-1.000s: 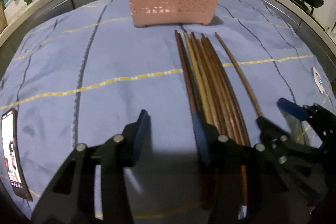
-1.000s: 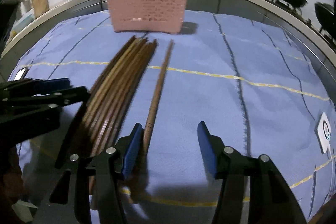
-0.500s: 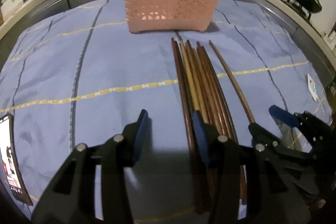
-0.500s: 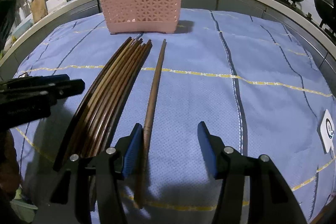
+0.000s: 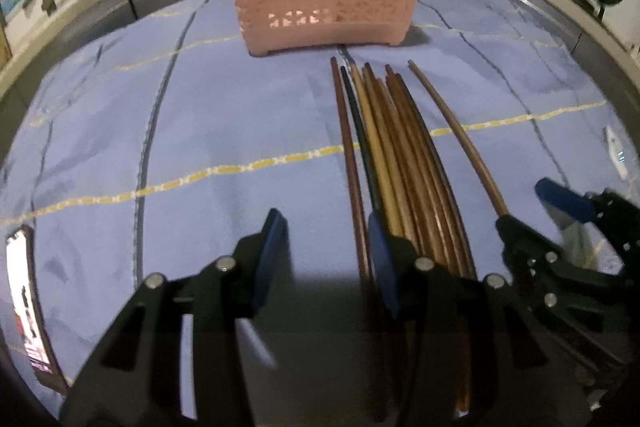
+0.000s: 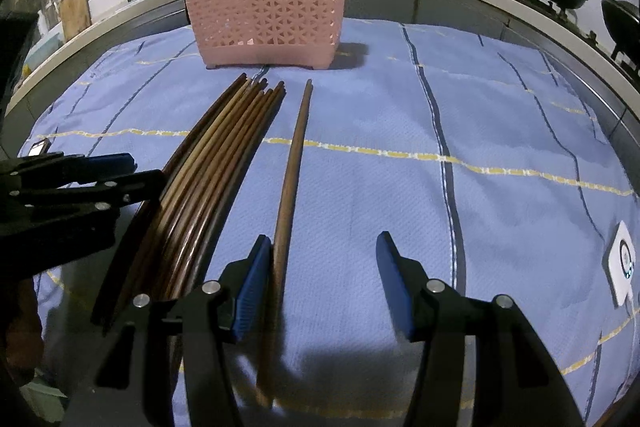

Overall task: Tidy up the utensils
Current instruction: 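Lower the right gripper onto one brown chopstick and close on it, then lift the chopstick with the right gripper and lower it into the pink caddy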

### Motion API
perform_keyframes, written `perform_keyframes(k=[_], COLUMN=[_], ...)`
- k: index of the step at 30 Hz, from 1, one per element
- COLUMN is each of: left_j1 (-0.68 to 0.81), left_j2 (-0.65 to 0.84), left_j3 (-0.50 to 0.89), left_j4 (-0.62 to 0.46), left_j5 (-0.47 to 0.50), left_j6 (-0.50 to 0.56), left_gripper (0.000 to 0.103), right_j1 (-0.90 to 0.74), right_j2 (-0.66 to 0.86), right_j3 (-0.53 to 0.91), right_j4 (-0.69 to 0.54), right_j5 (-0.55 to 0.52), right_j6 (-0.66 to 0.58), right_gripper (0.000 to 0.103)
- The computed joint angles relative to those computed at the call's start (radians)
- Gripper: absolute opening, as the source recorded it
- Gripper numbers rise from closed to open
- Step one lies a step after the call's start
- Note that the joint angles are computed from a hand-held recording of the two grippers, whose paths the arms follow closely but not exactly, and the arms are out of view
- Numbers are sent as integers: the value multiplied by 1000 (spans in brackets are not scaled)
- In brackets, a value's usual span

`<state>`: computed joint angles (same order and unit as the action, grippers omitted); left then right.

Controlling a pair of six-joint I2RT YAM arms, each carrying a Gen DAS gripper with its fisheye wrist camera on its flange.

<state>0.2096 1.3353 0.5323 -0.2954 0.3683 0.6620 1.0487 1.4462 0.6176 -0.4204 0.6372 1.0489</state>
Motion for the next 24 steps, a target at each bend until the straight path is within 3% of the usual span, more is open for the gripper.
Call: perform_keyframes(k=[5, 11, 12, 14, 16, 19, 24], left_j1=[-68, -137, -150, -159, -164, -109, 77], left_j2=[64, 200, 225, 244, 264, 217, 97], left_j3=[54, 194, 217, 235, 275, 285, 379], left_j4=[45, 29, 34, 39, -10, -74, -312], left_j5=[-45, -68, -66, -49, -37, 46, 305], left_j6=[-55, -81, -82, -77, -77, -39, 73], left_gripper=[43, 43, 42, 14, 4, 4, 4], right_j1=[-104, -332, -363, -390, -421, -426, -366], right_j2=[25, 83, 92, 100, 96, 26, -219], right_j3=[41, 141, 156, 173, 176, 124, 22], right_j4=[45, 95, 105, 119, 127, 158, 213], right_j5=[-55, -273, -314, -358, -429, -478, -452], right_j6=[-185, -462, -492, -534, -531, -509, -492], right_gripper=[55, 53, 48, 9, 6, 6, 6])
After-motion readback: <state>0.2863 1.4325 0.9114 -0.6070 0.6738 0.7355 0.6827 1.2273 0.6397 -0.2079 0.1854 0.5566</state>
